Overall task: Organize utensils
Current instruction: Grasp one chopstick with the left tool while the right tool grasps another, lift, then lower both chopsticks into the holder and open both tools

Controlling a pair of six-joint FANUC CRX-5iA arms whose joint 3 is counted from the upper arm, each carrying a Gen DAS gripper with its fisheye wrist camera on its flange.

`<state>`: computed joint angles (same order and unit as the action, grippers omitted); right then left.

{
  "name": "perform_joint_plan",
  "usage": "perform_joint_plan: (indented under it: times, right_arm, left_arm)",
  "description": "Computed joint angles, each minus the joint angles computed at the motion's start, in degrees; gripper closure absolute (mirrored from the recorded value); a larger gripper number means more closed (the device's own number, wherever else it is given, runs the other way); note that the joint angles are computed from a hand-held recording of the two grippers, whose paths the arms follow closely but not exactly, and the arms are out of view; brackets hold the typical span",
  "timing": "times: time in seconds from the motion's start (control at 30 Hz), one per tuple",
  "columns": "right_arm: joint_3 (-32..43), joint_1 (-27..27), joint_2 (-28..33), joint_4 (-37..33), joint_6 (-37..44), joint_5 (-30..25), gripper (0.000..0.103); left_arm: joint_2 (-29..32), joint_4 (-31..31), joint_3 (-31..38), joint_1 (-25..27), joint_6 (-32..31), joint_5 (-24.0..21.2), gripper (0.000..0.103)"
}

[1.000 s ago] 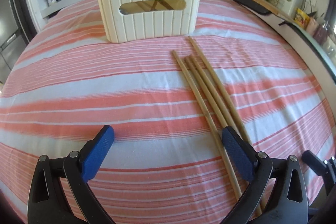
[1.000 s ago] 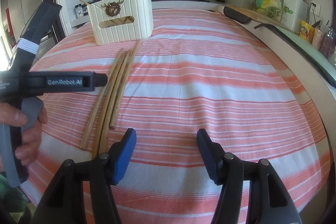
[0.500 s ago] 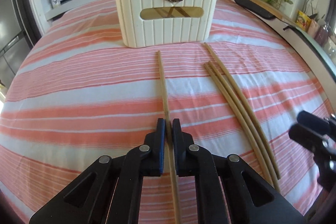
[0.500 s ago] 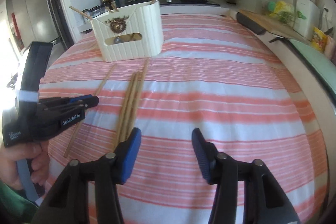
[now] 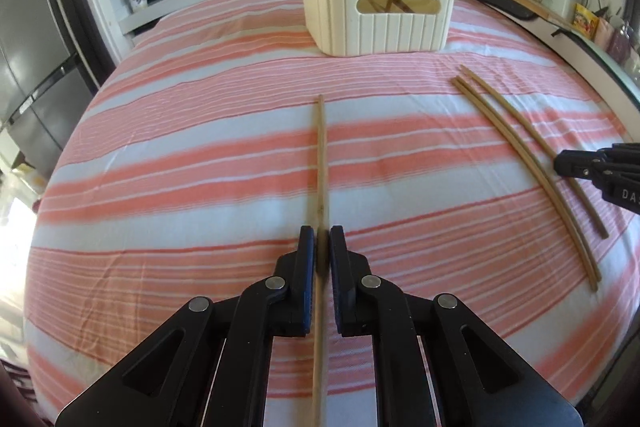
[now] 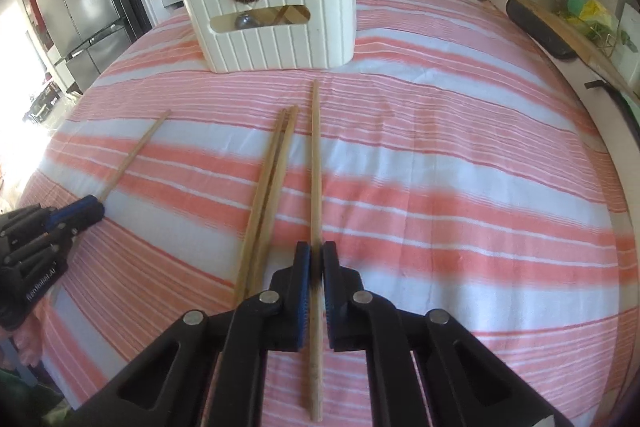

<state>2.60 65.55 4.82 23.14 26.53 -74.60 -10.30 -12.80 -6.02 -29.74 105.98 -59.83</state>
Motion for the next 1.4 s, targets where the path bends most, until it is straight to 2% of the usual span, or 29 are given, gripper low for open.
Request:
perform_joint_plan:
  times: [0.07, 0.1, 0.13, 0.17, 0.2, 0.23, 0.3, 0.37, 0.43, 0.5, 0.53, 0.57, 0.6, 0.63, 0.73, 0.87, 1.13, 1.27, 1.4]
  right_arm:
    - [0.5, 1.2, -0.6, -0.8, 0.1, -3.8, 0.098]
    - [1.1, 1.5, -0.6, -1.4, 0.5, -5.7, 0.098]
    - [1.5, 1.5, -0.8, -2.0, 0.9, -6.5, 0.092]
    - [1.9, 1.0, -0.9, -2.8, 1.3, -6.8, 0.086]
    - [2.3, 0.2, -1.0, -4.1, 2.5, -6.4, 0.08]
    - [2.8, -0.7, -0.9, -5.1, 4.1, -6.0, 0.069]
    - [5.1, -2.4, 1.0, -6.2, 8.6, -6.9, 0.068]
    - [7.4, -3.7, 3.0, -6.7, 12.7, -7.4, 0.068]
    - [10.3, -5.6, 5.1, -8.1, 15.7, -7.4, 0.068]
    - [13.5, -7.6, 7.7, -9.0, 18.0, -7.6, 0.067]
    - [14.9, -8.5, 8.9, -9.2, 18.7, -7.4, 0.068]
    - [16.2, -9.4, 10.0, -9.1, 19.2, -6.9, 0.073]
    - [17.7, -10.2, 11.3, -9.2, 19.8, -6.8, 0.081]
    - [19.0, -10.8, 12.4, -9.0, 19.8, -6.9, 0.094]
    - [20.1, -12.5, 12.4, -10.6, 17.8, -4.3, 0.097]
    - [16.0, -10.9, 6.9, -7.2, 14.0, 1.3, 0.097]
    - [11.5, -3.7, -2.3, 3.9, 8.9, 5.2, 0.097]
    - [9.3, -0.1, -4.0, 11.1, 5.2, 6.1, 0.097]
    - [7.8, 0.8, -4.2, 18.5, 1.8, 7.9, 0.097]
  left_arm:
    - [-1.2, 2.4, -1.1, 2.0, -2.9, -0.5, 0.092]
    - [-1.5, 5.3, -1.8, 3.8, -5.5, -0.5, 0.087]
    - [-1.5, 8.4, -2.3, 5.5, -8.2, -0.6, 0.073]
    - [-1.4, 11.6, -2.7, 7.3, -11.0, -0.7, 0.062]
    - [-1.2, 14.2, -3.0, 8.6, -13.2, -0.4, 0.045]
    - [-0.9, 16.2, -3.2, 9.7, -15.1, -0.2, 0.039]
    - [1.1, 16.9, -1.4, 10.3, -17.2, -1.5, 0.039]
    - [3.8, 14.8, 1.7, 9.9, -17.7, -3.1, 0.039]
    - [6.6, 14.0, 4.4, 10.0, -17.6, -4.7, 0.043]
    - [9.0, 15.8, 6.4, 10.7, -18.1, -5.0, 0.046]
    - [10.3, 15.6, 8.0, 10.6, -17.5, -5.6, 0.062]
    - [11.6, 14.9, 9.7, 10.3, -16.7, -6.0, 0.076]
    - [12.5, 15.6, 10.5, 10.4, -16.8, -6.2, 0.096]
    - [12.8, 17.0, 10.4, 10.8, -17.1, -5.8, 0.098]
    - [11.7, 16.6, 9.7, 10.6, -16.0, -3.8, 0.098]
    - [4.8, 19.4, 4.9, 11.9, -16.9, 2.0, 0.098]
    - [-7.9, 29.7, -2.9, 15.1, -22.7, 11.8, 0.098]
    - [-10.2, 33.4, -4.7, 15.4, -23.9, 15.6, 0.098]
    - [-10.4, 35.2, -3.7, 15.0, -24.7, 18.8, 0.099]
